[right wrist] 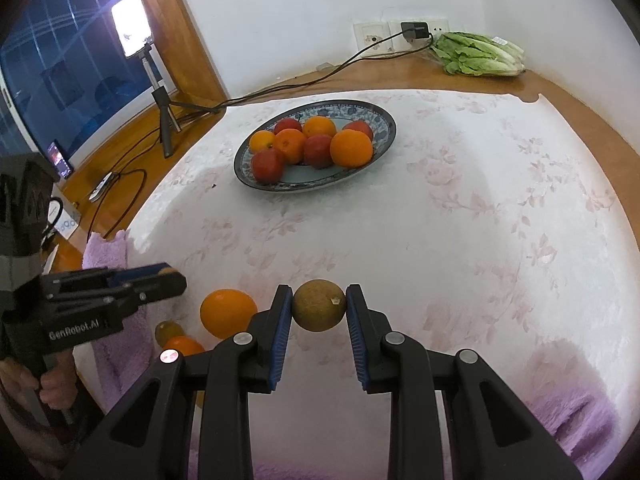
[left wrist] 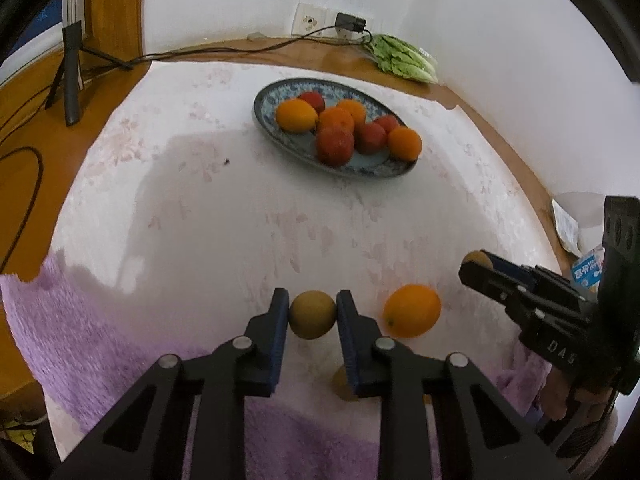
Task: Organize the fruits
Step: 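Grasp a kiwi with the left gripper while the right gripper holds its kiwi, then carry both kiwis to the plate and open both grippers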
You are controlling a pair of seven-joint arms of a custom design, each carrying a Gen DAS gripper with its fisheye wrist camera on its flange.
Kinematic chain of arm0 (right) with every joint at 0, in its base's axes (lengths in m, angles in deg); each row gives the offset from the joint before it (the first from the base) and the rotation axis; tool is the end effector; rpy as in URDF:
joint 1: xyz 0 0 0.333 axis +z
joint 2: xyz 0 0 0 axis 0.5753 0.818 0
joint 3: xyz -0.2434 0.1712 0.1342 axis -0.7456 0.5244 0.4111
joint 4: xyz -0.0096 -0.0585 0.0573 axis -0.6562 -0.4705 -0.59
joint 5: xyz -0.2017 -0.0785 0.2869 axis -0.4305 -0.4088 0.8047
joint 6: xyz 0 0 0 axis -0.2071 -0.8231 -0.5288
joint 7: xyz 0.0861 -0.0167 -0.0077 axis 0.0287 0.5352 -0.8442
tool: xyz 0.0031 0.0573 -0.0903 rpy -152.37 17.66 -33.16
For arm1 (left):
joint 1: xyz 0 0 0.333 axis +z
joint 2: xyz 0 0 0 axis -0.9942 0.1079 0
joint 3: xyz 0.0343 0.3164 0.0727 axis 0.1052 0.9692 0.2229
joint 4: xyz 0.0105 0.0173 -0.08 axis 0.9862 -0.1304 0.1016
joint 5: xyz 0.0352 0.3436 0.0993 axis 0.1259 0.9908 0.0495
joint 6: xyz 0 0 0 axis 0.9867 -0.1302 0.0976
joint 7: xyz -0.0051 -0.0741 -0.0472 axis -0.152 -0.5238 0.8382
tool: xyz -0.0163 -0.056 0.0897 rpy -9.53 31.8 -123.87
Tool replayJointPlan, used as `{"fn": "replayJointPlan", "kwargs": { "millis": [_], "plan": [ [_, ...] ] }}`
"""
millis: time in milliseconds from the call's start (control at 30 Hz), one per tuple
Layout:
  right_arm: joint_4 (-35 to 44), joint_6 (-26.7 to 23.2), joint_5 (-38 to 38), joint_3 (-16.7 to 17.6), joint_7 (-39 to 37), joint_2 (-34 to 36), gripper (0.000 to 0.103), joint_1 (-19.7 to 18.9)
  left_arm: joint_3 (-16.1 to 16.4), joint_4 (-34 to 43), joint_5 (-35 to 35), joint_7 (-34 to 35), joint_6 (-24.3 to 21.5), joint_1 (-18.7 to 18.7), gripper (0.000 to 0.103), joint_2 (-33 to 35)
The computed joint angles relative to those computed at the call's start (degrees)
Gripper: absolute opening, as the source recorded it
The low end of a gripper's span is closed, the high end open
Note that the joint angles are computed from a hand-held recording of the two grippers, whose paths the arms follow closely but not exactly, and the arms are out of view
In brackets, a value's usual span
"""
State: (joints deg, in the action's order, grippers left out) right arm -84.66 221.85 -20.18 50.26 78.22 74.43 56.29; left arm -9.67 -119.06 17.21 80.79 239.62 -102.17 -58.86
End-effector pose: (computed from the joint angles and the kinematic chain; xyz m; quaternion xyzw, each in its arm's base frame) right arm 0.4206 0.2219 0.3258 -0.6828 0.6468 -0.1156 0.3195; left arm 0.4594 -0.3329 0.3291 -0.5854 0.7595 -0.2774 0.0586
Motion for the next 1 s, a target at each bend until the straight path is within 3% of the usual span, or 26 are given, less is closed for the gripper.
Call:
{"fn": "replayJointPlan", "kwargs": {
  "millis": [333, 433, 633, 800, 1000],
  "plan": [
    [1.46, -1.62, 4.30, -2.61, -5.36, -0.70, 0.028, 3.46, 1.69, 2.58, 0.98, -0.10, 0.29, -0.86, 0.025, 0.27],
    [1.89, -2.29, 3.22, -1.26, -4.82, -0.81, 0.028, 1.65, 3.73, 3.84, 2.14, -1.12, 0.40, -2.39, 0.025, 0.48],
    [3.46, -3.69, 5.69, -2.87, -7.43, -0.86, 0.028, 3.31, 4.09, 7.79, 2.77, -1.53, 0.10, -2.15, 0.025, 2.40],
    [5.76, -5.14, 9.32, -6.46, -11.41, 0.03, 0.028, 7.21, 8.67, 11.61, 4.51, -4.86, -0.17, -5.73, 0.025, 4.79],
    [8.39, -6.31, 8.75, -3.86, -11.27, 1.89, 0.028, 3.69, 6.09, 17.10, 4.15, -3.96, -2.67, -3.42, 0.025, 8.78]
  ]
}}
